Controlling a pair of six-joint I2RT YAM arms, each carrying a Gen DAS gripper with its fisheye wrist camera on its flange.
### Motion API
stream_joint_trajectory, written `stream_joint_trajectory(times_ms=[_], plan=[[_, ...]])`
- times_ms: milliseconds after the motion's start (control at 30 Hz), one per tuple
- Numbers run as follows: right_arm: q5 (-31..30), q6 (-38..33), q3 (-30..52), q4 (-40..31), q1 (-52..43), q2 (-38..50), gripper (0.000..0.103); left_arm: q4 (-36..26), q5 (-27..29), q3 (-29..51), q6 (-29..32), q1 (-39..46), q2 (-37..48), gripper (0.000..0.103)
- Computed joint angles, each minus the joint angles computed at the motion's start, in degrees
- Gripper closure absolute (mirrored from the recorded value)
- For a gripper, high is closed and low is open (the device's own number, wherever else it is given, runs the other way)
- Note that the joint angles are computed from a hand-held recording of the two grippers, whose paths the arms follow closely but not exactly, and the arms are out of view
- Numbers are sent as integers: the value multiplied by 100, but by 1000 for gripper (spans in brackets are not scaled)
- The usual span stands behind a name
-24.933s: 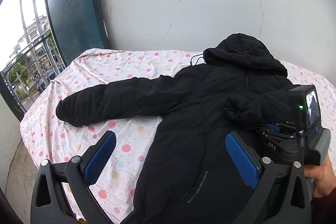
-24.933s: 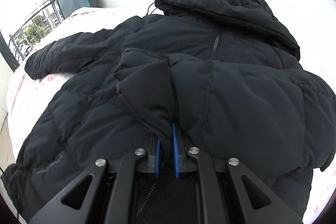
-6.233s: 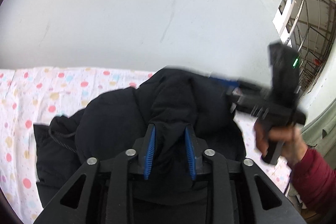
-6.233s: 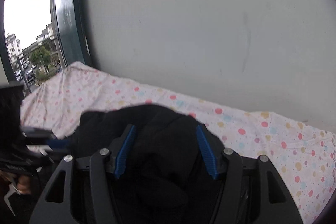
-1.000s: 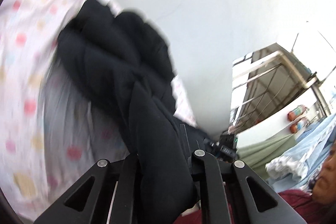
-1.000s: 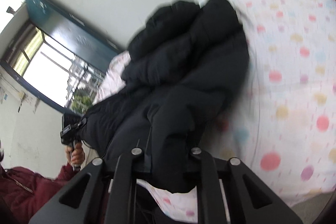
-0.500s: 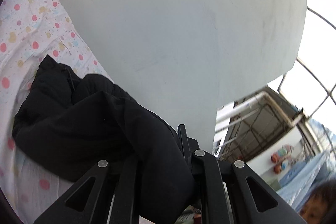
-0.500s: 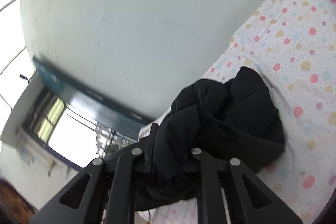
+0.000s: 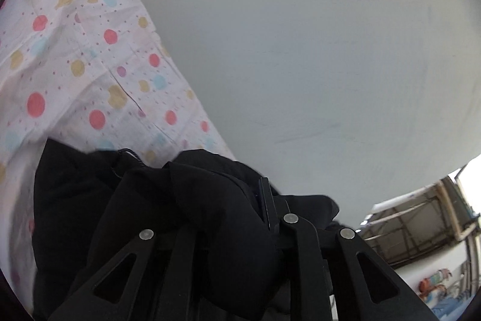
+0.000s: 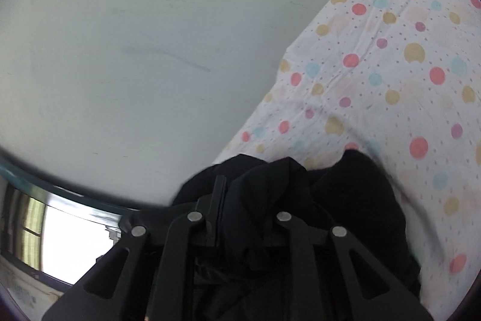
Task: Fold large clothes
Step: 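Lift the jacket bundle with both tools and fold it over onto itself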
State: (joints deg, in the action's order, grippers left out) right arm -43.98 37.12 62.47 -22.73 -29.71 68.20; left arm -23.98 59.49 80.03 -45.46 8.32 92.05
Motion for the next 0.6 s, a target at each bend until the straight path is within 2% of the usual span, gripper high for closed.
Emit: stream_joint_trajectory(times_ms=[33,100,200,300,400,467,533,567,600], plan=[[270,-51,158,20,164,314,87,-146,-149,158,216,-98,262,85],[591,-296,439,-139,383,805,87,-35,-289,204,221,-225,640,85],[536,-101,421,354,479,1403,87,430,-241,65,-41,-273,882,85],[529,-36,273,631,521,1366,86,350,-128,125,186,-238,773,84],[442,-86,297,521,477,1190,82,221,76,154,340,-96,536,78],[361,-168,356,389,399,1067,76,393,239,114,137,13,434,69],[74,132,227,689,276,947,52,678,436,51,-171,121,339,34],[-70,295,164,796,204,884,45,852,436,18,-344,150,264,29],[-122,424,101,828,136,752,32,948,352,41,-443,157,206,22]])
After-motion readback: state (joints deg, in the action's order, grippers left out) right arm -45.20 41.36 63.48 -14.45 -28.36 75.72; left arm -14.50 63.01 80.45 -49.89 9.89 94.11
